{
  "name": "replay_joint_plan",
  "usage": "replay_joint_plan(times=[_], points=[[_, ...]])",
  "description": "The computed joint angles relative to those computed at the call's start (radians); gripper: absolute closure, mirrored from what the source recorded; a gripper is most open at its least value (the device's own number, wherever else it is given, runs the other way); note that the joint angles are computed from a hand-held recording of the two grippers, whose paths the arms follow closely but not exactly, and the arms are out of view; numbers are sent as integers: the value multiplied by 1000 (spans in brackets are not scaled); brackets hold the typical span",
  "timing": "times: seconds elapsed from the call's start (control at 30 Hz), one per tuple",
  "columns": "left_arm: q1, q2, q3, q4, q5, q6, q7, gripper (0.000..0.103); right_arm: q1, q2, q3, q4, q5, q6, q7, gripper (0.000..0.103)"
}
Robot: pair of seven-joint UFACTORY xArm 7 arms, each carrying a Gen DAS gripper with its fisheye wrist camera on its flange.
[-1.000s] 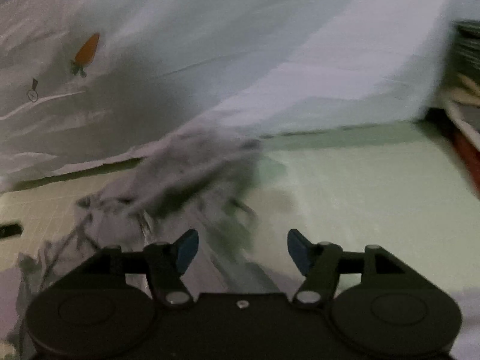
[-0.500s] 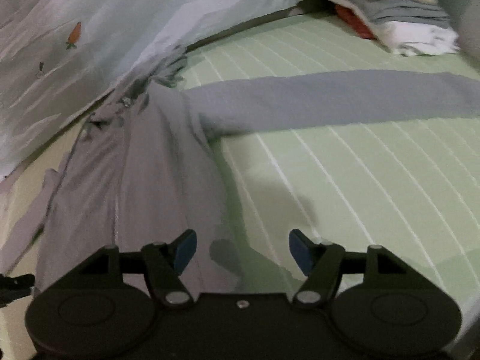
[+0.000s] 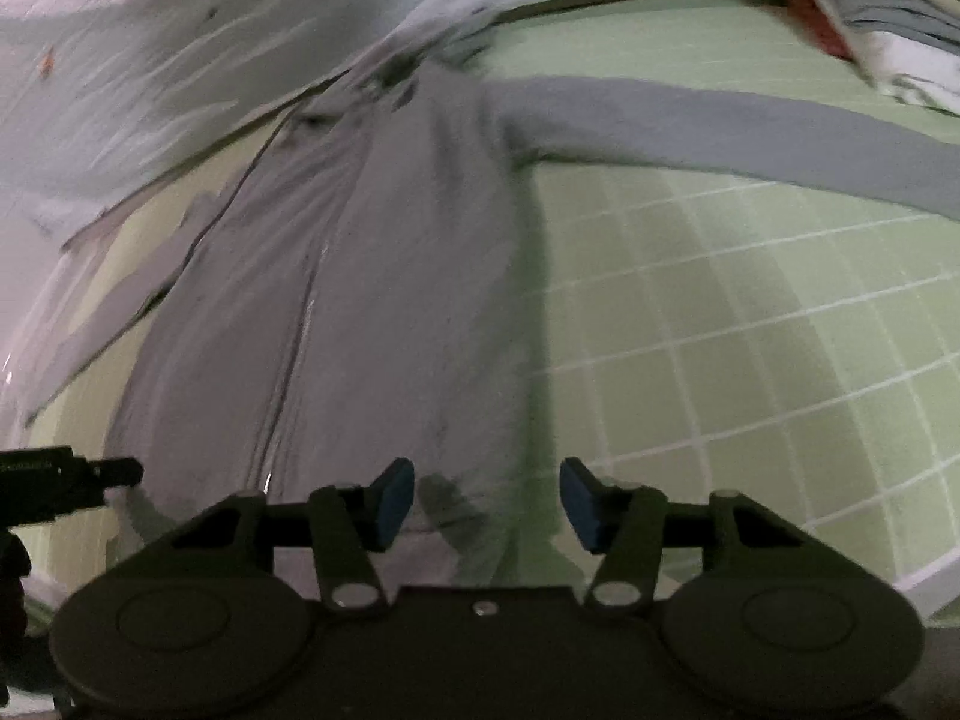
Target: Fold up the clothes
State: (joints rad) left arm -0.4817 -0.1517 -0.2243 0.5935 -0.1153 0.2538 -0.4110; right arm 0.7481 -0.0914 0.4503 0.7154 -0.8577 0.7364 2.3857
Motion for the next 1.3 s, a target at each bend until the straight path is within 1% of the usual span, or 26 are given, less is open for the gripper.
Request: replay_joint_plan(times=[0.03,0.07,0.17,0.23,0.3,0.37,0.43,0.47,0.5,0.53,0.6,0.63,0.7,0.77,0.83,0.9,0.93,0.97,1.0,1.03,1.07,1.1,1.2,1.3], points=[[-6,-14,4,-15,-19,-5,1,41,-3,5,-3,1,-10,-16,-8,54],[-13,-26,10,-28,-41,-10,4,41,-6,8,-8,0,-19,-36,-13,56],[-33,-40,21,-50,-89,-17,11,41,-11,23,-21,15,1,-46,-72,56],[-46,-48,27,-64,-121,-22,16,41,-12,19,-26,14,12,-51,-95,58],[-72,-46,45,-73,-179,-27,43,41,-14,10,-25,5,23,-58,-88,59],[-78,-46,41,-81,-189,-44,49,41,-14,1,-22,-1,42,-65,-92,59],[-106,-38,57,-78,-235,-55,97,43,-15,1,-16,0,53,-66,-101,58],[-109,-38,56,-81,-246,-63,104,45,-14,2,-14,2,57,-66,-105,58],[-111,-37,55,-82,-255,-65,108,57,-13,3,-12,5,60,-65,-113,59],[-113,-35,55,-81,-264,-64,112,73,-13,3,-12,7,64,-63,-127,63],[-113,-29,54,-76,-278,-63,114,93,-15,-4,-15,4,72,-65,-150,75],[-95,-30,40,-68,-253,-60,91,96,-20,-19,-16,-9,58,-80,-140,88],[-59,-33,13,-50,-189,-54,34,97,-38,-55,-11,-29,14,-108,-105,90],[-54,-28,18,-18,-171,-66,28,97,-63,-93,-1,-35,-26,-111,-88,91],[-56,-3,34,39,-179,-87,48,97,-97,-134,6,-35,-71,-115,-90,91],[-48,46,41,119,-183,-109,64,97,-140,-164,7,-24,-106,-110,-117,91],[-36,78,37,164,-168,-123,62,97,-165,-176,5,-18,-126,-107,-132,91],[-31,112,42,212,-138,-135,49,97,-191,-185,2,-11,-144,-105,-145,91],[-1,153,26,270,-66,-142,10,97,-219,-191,-5,-2,-163,-104,-162,91],[9,196,30,330,12,-146,-34,97,-246,-194,-12,8,-179,-101,-180,91],[16,233,33,384,48,-144,-51,97,-272,-194,-18,19,-197,-101,-190,91],[23,277,32,445,55,-138,-51,97,-299,-188,-26,31,-218,-104,-199,91],[35,424,31,642,58,-97,-55,97,-366,-143,-63,81,-265,-108,-225,91],[37,575,32,824,62,-44,-40,96,-409,-68,-116,142,-292,-132,-241,91]])
